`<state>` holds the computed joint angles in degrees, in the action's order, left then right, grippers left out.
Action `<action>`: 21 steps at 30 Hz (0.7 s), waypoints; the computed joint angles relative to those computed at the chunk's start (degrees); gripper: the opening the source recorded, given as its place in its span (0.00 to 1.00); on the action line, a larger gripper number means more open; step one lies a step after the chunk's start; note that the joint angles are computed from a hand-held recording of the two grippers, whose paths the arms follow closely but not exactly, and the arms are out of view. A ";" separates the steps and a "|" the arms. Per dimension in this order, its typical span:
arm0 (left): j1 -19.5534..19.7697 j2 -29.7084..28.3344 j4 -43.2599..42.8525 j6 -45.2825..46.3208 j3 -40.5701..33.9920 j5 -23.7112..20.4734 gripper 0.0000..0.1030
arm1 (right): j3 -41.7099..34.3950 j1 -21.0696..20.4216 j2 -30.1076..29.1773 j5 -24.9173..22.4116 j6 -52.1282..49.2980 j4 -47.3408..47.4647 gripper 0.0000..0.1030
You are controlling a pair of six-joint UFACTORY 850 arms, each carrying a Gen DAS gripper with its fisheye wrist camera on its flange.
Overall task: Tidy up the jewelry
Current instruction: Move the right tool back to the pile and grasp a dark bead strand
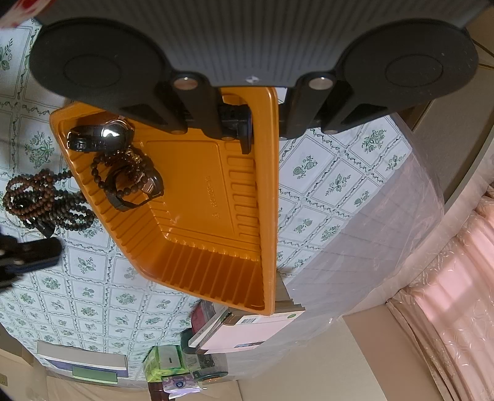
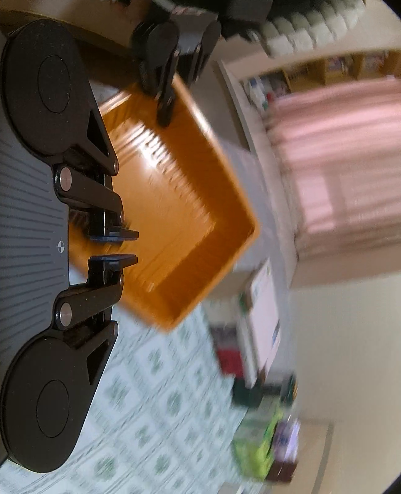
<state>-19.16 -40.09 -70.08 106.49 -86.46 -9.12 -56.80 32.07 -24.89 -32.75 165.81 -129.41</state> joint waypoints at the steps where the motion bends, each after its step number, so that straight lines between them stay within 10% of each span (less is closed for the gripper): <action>1: 0.01 -0.01 -0.08 0.07 -0.01 -0.01 0.02 | 1.66 0.24 0.88 -0.83 0.16 1.88 0.14; 5: -0.01 -0.09 0.45 -0.64 -0.20 0.09 0.02 | 8.92 1.45 4.10 -3.81 1.24 10.73 0.33; 21: -0.67 0.56 5.56 -5.95 0.73 1.72 0.03 | 20.80 3.11 8.50 -6.82 6.55 22.33 0.35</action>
<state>-19.83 -39.54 -64.53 100.55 -85.73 -7.41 -36.00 35.18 -16.38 -39.57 172.36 -107.07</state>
